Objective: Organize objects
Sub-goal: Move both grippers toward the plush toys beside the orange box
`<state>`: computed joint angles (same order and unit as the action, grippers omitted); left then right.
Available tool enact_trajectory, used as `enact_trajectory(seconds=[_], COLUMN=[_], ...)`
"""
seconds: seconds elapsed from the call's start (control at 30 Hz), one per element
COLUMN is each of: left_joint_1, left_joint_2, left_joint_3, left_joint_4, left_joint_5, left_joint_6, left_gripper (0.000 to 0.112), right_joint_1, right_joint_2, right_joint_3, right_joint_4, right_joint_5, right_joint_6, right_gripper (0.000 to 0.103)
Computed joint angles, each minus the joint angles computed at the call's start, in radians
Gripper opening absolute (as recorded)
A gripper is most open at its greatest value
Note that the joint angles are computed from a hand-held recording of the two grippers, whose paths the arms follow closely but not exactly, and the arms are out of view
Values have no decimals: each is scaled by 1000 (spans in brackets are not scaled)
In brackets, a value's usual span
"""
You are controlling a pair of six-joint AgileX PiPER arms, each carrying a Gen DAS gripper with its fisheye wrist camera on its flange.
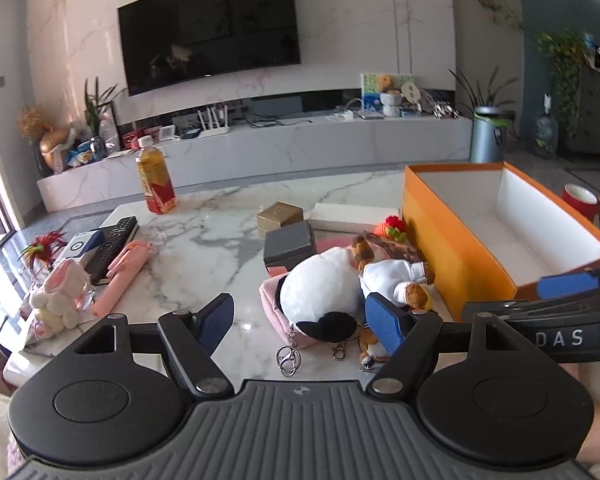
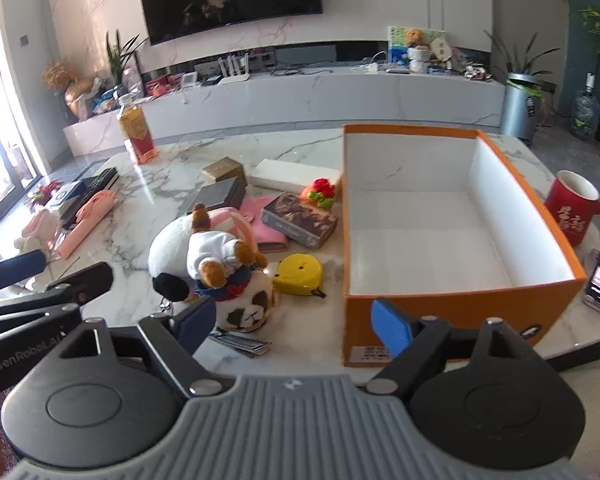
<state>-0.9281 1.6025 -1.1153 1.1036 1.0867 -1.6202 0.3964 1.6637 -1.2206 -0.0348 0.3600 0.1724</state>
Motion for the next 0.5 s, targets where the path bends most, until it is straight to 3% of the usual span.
enact_trajectory(seconds=[0.23, 0.5], left_joint_1=[115, 246], left_joint_2=[-45, -25], left_joint_3=[63, 26], left_joint_4=[-39, -119], left_joint_5=[-178, -323], left_joint_6=[77, 270], left_gripper=[68, 60], right_joint_1=[10, 8], right_joint_2=[102, 215], right_joint_3=[-108, -323], right_joint_4=[154, 199], right_joint_5=[52, 126], right_joint_6=[-206, -244], right_gripper=[60, 56])
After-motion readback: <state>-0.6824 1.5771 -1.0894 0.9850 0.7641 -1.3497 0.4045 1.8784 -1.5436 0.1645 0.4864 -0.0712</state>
